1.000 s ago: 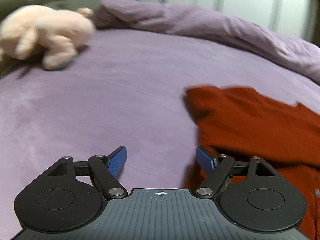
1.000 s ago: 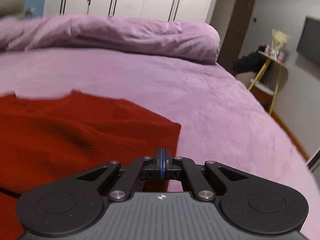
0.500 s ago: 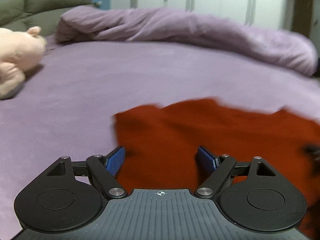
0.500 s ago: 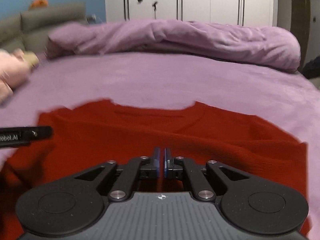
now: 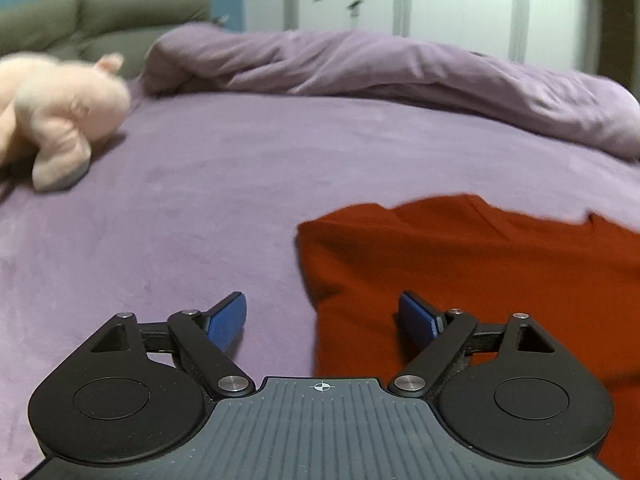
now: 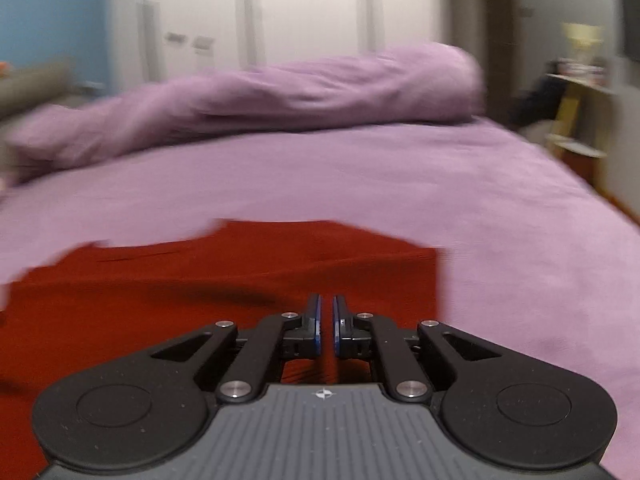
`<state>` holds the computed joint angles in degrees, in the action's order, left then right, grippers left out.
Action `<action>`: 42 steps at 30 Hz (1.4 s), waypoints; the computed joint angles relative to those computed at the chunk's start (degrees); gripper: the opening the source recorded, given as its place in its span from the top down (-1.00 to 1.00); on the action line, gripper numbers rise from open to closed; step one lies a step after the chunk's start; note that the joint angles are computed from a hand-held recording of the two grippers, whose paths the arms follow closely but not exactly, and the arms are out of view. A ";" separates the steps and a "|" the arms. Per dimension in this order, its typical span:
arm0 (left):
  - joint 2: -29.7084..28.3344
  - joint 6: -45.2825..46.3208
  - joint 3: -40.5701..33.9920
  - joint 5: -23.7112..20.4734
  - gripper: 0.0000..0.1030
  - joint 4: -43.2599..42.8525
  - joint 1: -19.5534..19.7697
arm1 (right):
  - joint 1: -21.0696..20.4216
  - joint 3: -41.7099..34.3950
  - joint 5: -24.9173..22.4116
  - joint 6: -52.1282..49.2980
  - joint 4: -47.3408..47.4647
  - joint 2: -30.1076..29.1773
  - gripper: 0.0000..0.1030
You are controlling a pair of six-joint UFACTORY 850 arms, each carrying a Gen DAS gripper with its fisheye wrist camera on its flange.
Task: Fold small clothes
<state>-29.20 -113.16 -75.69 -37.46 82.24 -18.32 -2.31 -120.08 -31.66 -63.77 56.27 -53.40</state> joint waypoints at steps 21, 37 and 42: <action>15.94 20.94 14.76 2.58 -0.81 -20.42 -3.54 | -4.06 17.75 -1.36 10.23 -16.65 14.83 0.03; 33.73 26.94 32.42 17.52 -0.74 -47.26 -7.27 | -18.05 33.62 -25.46 19.48 -7.75 25.83 0.26; 33.27 35.13 31.68 17.43 -0.60 -55.32 -6.29 | -17.63 31.89 -27.33 21.01 -8.46 24.00 0.57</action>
